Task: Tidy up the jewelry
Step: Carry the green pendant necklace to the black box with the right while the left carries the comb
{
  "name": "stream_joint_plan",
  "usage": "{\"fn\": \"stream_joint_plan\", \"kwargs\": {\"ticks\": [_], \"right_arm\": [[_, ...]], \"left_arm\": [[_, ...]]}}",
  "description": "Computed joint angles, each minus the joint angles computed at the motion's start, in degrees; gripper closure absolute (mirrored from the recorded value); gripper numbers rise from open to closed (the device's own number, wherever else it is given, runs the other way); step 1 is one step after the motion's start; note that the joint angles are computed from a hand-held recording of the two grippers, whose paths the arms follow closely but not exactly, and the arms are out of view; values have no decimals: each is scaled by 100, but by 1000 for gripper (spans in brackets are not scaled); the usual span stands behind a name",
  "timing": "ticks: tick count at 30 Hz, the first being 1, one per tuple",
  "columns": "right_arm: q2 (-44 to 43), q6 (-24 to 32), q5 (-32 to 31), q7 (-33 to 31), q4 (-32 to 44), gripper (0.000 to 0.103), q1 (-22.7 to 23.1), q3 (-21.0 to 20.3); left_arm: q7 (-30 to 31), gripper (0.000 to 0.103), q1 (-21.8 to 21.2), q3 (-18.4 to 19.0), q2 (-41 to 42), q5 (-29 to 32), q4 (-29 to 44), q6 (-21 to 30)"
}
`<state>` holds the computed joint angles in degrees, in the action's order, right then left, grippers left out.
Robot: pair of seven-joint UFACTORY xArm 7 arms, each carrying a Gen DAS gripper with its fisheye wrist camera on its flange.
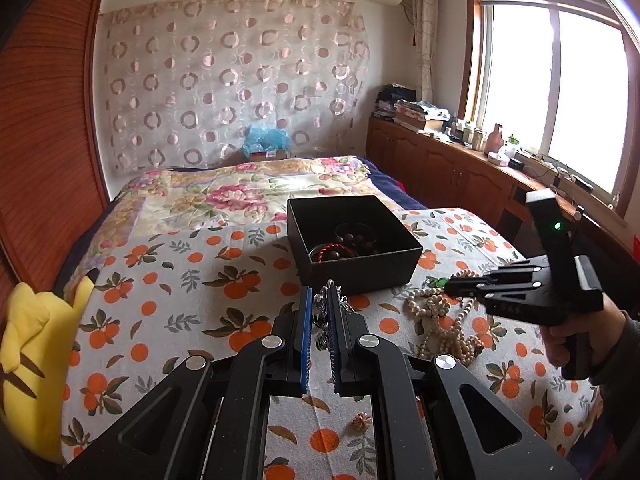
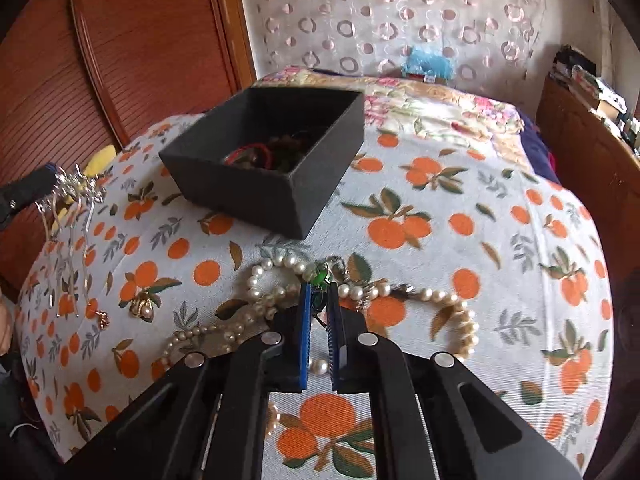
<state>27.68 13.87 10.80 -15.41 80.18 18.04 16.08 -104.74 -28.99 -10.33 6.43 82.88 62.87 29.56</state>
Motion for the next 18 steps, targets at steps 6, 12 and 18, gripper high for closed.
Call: {"fn": "stream_joint_plan", "kwargs": {"ticks": [6, 12, 18], "right_arm": [[-481, -285, 559, -628, -322, 95, -576, 498], [-821, -322, 929, -1046, -402, 95, -655, 540], [-745, -240, 929, -1094, -136, 95, -391, 337]], "left_arm": [[-36, 96, -4, 0, 7, 35, -2, -9], [-22, 96, 6, -1, -6, 56, -9, -25], [137, 96, 0, 5, 25, 40, 168, 26]]}}
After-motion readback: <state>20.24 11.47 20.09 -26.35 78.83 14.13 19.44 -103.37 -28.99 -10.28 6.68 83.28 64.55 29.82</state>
